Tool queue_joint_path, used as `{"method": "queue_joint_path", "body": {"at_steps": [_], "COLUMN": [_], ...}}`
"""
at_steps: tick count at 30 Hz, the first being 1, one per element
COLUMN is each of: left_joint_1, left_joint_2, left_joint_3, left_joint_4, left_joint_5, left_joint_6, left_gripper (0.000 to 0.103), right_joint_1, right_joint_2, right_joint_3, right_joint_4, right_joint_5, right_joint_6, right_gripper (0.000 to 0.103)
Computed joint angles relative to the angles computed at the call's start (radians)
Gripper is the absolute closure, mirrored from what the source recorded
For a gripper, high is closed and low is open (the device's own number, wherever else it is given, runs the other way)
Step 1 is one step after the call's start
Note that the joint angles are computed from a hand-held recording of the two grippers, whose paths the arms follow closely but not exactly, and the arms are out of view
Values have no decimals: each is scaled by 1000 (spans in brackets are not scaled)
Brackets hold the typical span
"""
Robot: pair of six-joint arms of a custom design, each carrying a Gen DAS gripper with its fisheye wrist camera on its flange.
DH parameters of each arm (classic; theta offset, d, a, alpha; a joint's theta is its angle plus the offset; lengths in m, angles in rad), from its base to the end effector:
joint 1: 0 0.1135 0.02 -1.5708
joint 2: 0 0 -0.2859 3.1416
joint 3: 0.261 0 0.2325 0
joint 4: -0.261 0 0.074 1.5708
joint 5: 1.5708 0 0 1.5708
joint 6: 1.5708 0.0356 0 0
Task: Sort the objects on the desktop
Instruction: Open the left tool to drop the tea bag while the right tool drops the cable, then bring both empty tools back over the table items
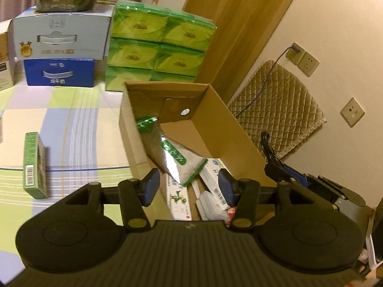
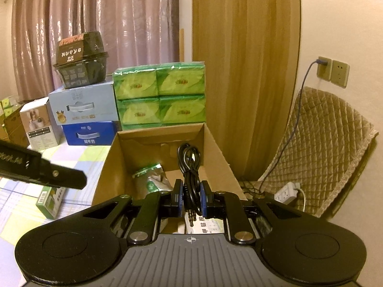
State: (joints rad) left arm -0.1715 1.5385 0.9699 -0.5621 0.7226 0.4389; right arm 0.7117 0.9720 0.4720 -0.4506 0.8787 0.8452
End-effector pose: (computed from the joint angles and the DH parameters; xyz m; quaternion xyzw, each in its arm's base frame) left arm 0.2672 -0.0702 0.2377 0.3479 0.8475 -0.3147 0.2483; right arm 0.1246 0.0713 0.2159 0.1870 0.8513 -0.0945 0.4811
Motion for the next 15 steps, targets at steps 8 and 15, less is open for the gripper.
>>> {"method": "queue_joint_path", "body": {"at_steps": [8, 15], "left_joint_1": [76, 157], "left_joint_2": [28, 39], "left_joint_3": [-1, -9], "left_joint_4": [-25, -53], "left_joint_5": [7, 14], "left_joint_6": [71, 147], "left_gripper": [52, 49], "right_joint_1": [-61, 63], "right_joint_2": [19, 14], "right_joint_3": [-16, -9], "right_joint_4": [114, -26], "right_joint_5": [-54, 1], "right_joint_6": [-86, 99], "right_gripper": [72, 45]}}
